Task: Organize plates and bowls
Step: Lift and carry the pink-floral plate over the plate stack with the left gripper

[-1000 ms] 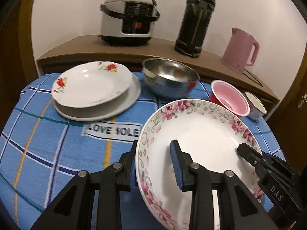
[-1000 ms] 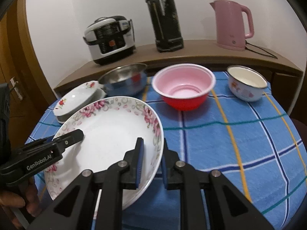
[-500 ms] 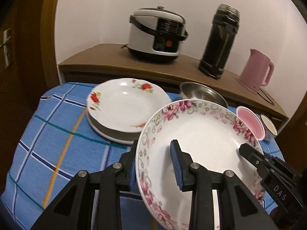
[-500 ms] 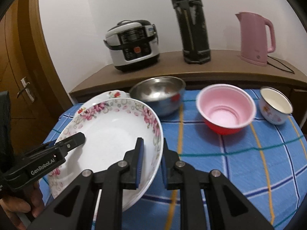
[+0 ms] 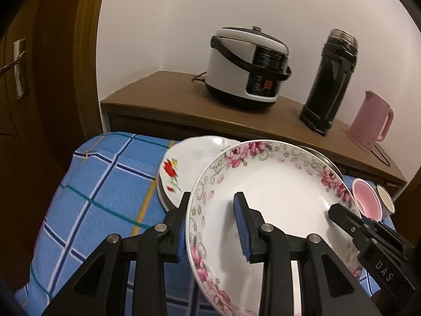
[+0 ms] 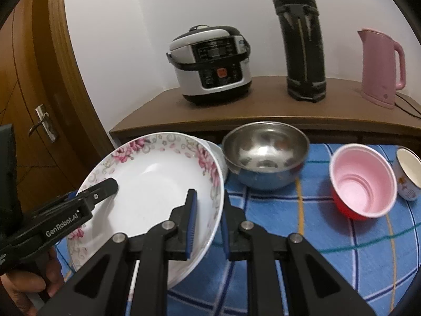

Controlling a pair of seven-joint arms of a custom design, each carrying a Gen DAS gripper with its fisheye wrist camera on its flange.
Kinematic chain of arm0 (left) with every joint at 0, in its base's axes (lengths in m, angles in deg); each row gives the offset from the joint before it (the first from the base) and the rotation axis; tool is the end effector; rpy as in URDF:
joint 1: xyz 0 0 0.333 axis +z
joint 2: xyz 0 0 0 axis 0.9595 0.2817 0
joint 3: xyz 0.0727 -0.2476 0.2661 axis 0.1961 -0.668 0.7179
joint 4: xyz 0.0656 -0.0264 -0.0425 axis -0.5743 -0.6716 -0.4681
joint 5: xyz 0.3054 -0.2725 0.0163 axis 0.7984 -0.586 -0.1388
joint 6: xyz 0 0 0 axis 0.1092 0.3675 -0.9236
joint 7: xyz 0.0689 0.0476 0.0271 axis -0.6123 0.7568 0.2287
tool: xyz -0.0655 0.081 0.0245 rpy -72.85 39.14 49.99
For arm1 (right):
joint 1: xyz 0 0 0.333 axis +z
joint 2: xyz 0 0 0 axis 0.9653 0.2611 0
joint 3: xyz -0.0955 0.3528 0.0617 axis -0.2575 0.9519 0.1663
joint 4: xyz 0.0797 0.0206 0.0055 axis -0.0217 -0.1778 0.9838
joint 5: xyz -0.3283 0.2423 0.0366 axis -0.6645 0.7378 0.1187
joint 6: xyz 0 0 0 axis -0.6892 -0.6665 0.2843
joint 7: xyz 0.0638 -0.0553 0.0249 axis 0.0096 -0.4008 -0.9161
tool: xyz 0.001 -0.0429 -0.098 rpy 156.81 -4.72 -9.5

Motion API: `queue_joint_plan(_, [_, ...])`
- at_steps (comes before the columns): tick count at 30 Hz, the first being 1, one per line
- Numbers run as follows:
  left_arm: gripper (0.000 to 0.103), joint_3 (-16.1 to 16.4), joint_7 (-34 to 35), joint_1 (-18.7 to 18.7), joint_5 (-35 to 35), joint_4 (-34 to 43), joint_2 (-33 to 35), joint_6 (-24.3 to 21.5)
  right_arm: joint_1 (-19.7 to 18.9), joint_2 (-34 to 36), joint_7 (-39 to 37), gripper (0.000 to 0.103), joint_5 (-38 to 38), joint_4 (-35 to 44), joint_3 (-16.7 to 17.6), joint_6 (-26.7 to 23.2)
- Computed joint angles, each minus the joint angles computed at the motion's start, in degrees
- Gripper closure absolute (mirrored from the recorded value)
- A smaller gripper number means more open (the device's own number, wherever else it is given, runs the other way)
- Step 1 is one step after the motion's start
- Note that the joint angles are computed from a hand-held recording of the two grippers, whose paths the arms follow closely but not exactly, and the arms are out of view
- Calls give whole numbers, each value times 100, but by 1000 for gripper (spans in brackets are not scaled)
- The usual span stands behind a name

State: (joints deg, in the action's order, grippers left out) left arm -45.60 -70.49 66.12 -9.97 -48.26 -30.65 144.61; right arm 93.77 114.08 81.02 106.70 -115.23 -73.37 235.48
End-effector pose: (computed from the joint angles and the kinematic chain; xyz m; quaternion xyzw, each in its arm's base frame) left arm 0.6374 -0.1646 0.4479 -0.7728 0.4646 -0.3093 0.3021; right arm 0.7119 0.3383 0.4337 -0.7798 0.4434 -0.1269 0.4232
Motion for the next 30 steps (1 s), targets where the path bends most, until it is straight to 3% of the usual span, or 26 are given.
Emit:
queue_joint_plan(8, [69, 154, 278, 178, -142, 309, 294, 157, 357, 563, 541, 86, -448, 893, -320, -285])
queue_joint_plan(16, [69, 307, 876, 256, -667, 724, 731, 138, 671, 1320, 1426, 86, -1142, 2071, -707, -917])
queue_joint_plan(22, [69, 415, 1238, 286, -1028, 951, 999, 210, 760, 1893, 1989, 86, -1576, 2977, -842, -1403])
queue_joint_plan(30, [69, 483, 1640, 251, -1479, 1064, 1177, 182, 790, 2205, 2334, 86, -1908, 3412, -871, -1573])
